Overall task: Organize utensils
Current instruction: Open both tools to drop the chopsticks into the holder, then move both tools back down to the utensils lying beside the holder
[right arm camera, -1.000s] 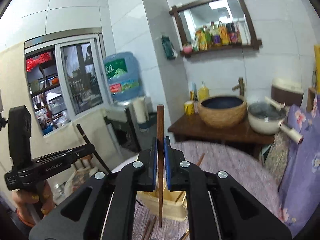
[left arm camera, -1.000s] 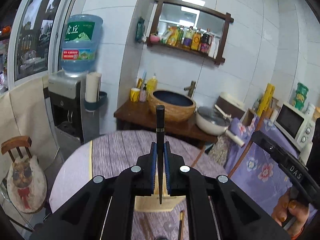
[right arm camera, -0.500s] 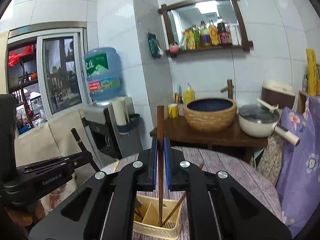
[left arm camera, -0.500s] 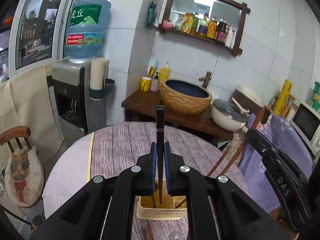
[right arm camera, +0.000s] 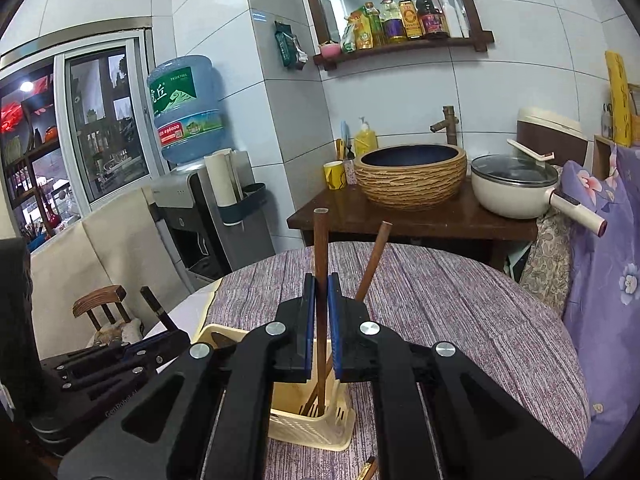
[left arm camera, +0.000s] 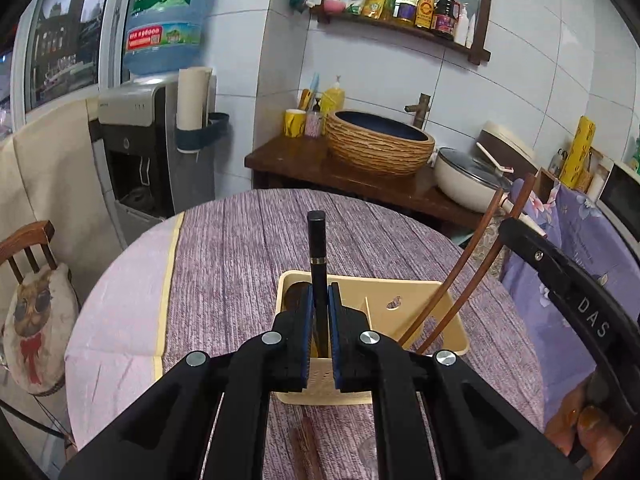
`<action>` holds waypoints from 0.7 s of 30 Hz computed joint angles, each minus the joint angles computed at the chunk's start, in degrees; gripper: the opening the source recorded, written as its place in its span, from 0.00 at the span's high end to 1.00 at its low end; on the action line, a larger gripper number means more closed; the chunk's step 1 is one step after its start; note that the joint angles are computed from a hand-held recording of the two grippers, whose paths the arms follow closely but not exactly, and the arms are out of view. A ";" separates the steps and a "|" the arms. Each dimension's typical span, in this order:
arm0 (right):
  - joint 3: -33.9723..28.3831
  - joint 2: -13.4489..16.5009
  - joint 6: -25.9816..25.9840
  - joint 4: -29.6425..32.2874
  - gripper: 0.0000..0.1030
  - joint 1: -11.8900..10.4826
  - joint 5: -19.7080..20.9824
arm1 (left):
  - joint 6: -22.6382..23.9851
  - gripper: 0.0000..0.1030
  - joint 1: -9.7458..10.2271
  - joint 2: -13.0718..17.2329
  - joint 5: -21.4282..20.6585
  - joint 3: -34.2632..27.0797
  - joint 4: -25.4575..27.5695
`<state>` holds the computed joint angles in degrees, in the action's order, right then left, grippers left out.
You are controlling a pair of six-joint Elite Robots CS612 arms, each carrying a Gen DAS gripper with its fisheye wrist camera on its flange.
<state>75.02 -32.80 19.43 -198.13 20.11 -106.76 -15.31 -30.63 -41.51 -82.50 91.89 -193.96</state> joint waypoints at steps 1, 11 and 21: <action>0.01 0.04 -0.49 -0.19 0.93 0.08 -0.24 | 0.46 0.92 -0.10 0.09 0.06 0.12 -0.41; 4.41 -0.97 -4.32 -11.70 0.36 0.86 -1.51 | 1.11 0.28 -0.25 -0.78 0.54 4.42 -9.40; 13.50 -3.72 -5.08 -13.02 0.25 2.51 -1.33 | 2.40 0.05 -1.53 -0.60 2.39 12.75 -20.91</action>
